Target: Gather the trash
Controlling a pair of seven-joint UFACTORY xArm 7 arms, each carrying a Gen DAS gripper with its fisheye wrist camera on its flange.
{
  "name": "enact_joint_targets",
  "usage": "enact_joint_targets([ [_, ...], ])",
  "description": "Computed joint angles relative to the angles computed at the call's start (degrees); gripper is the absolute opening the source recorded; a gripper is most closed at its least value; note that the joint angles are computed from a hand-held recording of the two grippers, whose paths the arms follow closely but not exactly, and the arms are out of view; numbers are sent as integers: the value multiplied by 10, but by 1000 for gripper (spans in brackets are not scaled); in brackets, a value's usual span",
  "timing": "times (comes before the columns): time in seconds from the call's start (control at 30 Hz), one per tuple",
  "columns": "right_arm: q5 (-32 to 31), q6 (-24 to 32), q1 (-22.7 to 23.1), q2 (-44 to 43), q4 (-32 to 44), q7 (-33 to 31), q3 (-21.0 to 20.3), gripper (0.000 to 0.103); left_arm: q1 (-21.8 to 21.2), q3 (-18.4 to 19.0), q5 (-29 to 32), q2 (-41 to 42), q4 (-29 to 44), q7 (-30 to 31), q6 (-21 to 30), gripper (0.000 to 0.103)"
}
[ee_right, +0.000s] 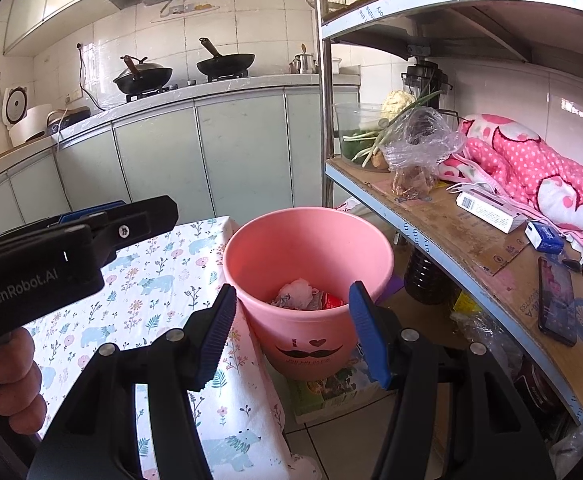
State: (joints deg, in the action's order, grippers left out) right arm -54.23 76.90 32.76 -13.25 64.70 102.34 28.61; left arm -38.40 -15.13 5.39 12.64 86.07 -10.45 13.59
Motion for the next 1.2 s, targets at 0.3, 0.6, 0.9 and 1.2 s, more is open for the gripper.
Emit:
enact_joint_targets([
  [0.3, -5, 14, 6, -1, 2, 7, 7, 59, 1, -1, 3, -15, -17, -4, -9, 55],
  [0.6, -8, 19, 10, -1, 4, 8, 10, 59, 2, -5, 4, -23, -27, -1, -15, 55],
  [0.9, -13, 28, 16, 2, 10, 11, 13, 59, 1, -4, 13, -34, -36, -8, -21, 55],
  [1.2, -15, 33, 21, 5, 13, 12, 12, 59, 4, -8, 11, -41, -45, -6, -26, 55],
])
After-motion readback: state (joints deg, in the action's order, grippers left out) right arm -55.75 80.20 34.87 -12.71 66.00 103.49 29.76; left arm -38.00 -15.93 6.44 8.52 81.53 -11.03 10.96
